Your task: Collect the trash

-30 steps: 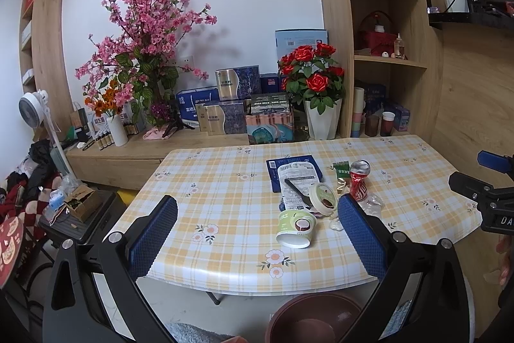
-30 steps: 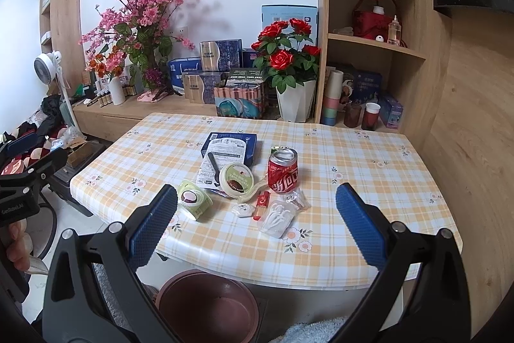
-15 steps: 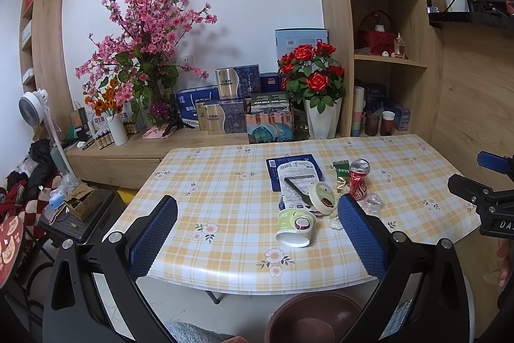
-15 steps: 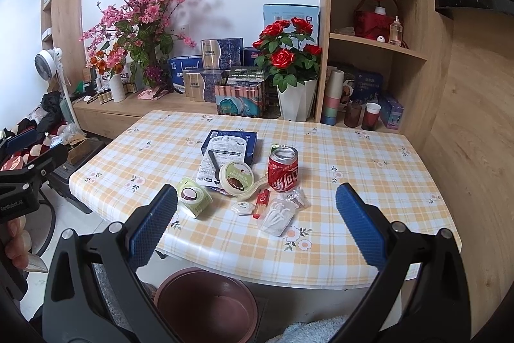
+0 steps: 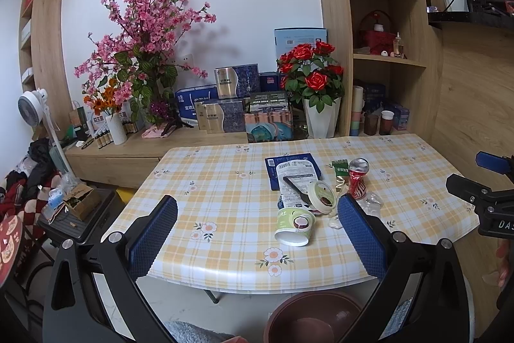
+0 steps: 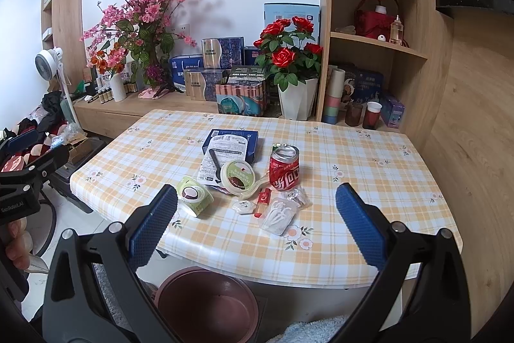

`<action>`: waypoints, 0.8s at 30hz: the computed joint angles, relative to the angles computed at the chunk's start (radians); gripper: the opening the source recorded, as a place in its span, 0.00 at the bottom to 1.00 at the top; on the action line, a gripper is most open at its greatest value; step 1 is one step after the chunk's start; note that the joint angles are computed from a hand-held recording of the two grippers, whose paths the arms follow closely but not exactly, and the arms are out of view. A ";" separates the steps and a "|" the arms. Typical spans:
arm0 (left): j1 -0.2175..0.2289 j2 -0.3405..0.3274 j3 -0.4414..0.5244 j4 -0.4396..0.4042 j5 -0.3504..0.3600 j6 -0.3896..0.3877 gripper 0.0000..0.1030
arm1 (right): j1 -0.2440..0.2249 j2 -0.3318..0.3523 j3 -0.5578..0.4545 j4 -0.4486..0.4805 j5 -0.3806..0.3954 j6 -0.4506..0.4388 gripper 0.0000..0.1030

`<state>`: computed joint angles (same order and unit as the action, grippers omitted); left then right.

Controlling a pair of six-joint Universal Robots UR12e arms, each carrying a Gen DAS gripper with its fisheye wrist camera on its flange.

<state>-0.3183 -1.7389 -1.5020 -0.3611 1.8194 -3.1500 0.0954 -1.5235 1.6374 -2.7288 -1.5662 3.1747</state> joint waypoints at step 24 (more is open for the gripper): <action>0.004 0.003 -0.012 0.006 -0.008 -0.004 0.95 | 0.007 -0.001 0.011 -0.014 0.017 -0.004 0.94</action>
